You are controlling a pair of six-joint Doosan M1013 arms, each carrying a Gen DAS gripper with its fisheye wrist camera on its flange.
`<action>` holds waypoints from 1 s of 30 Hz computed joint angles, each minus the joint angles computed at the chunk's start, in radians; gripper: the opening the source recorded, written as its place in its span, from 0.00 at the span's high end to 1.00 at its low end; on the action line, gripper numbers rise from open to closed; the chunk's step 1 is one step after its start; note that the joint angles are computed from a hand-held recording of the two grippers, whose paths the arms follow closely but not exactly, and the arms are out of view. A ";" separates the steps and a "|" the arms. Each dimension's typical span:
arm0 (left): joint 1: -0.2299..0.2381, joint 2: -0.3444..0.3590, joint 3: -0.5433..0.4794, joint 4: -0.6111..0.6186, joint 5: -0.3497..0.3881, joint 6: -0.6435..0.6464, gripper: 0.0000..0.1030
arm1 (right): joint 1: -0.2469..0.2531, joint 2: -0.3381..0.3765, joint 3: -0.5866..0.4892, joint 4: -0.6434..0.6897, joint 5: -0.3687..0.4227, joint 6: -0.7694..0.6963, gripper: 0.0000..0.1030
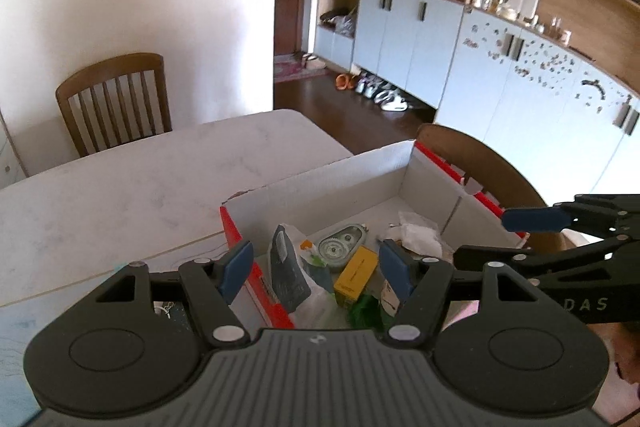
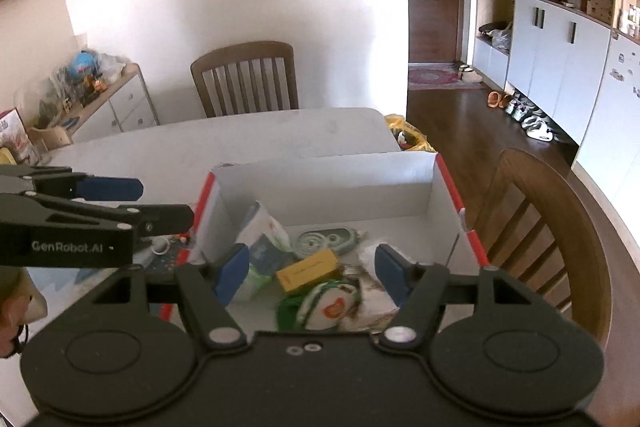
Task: Organize objects
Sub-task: 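Withdraw both tools from the shoebox back toward the table items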
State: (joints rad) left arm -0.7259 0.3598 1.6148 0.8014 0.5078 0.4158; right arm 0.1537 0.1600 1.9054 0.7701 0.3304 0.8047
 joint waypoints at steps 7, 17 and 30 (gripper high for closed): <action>0.001 -0.049 0.063 0.053 -0.046 -0.020 0.26 | 0.049 -0.028 0.030 -0.056 -0.055 0.106 0.26; 0.031 -0.107 0.150 0.070 -0.116 -0.036 0.20 | 0.118 -0.042 0.053 -0.217 -0.112 0.324 0.13; 0.079 -0.162 0.247 0.113 -0.170 -0.081 0.08 | 0.214 -0.037 0.055 -0.438 -0.161 0.587 0.01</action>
State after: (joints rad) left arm -0.6469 0.1974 1.8615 0.9140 0.3380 0.3349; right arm 0.3677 0.1229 1.9600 0.3321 0.1689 1.3917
